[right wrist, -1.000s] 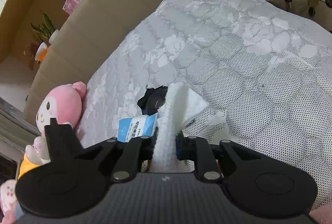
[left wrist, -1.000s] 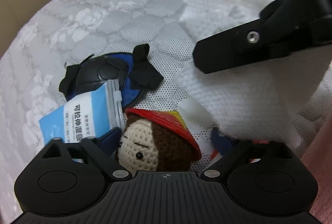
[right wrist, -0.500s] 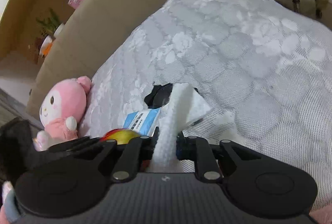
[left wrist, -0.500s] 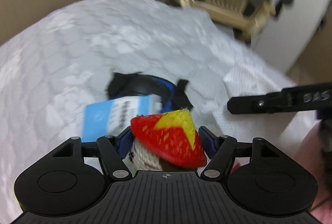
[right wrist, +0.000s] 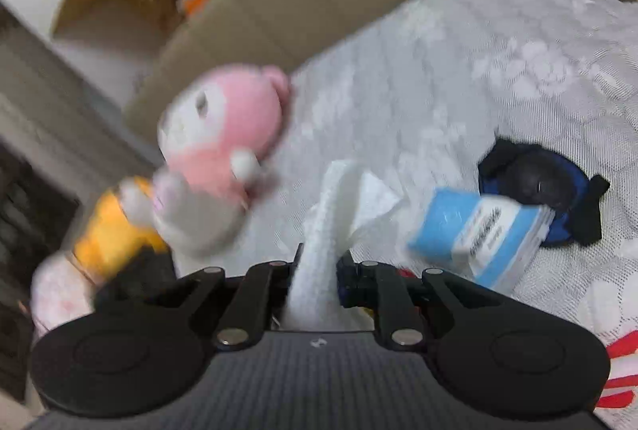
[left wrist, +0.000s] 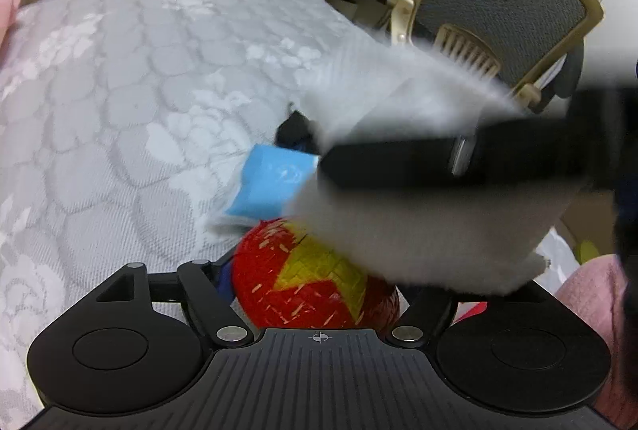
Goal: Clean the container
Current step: 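Rub the tissue over the doll's red hat with the right tool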
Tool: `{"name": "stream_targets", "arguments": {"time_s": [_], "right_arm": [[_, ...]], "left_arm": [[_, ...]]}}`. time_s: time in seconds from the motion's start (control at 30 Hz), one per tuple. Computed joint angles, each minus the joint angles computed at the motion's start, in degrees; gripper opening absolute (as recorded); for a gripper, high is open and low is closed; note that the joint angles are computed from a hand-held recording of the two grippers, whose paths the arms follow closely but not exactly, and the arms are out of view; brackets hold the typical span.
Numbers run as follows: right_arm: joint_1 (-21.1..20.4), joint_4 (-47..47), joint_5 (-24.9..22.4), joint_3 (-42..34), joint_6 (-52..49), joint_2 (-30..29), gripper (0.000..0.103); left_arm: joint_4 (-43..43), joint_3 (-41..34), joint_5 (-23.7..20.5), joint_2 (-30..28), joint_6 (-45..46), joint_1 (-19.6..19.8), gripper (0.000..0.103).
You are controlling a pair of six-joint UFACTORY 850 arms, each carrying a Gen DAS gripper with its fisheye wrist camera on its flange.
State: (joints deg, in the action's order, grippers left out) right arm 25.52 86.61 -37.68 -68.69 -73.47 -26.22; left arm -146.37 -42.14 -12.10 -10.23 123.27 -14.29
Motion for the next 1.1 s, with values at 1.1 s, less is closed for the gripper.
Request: {"name": "stream_targets", "arguments": {"time_s": [1.1], "right_arm": [[-0.9,-17.9,17.2,0.9,16.4,-4.4,0.018]], "left_arm": [[25.7,-1.0,7.0,-1.2,-28.6,1.2,0.093]]}}
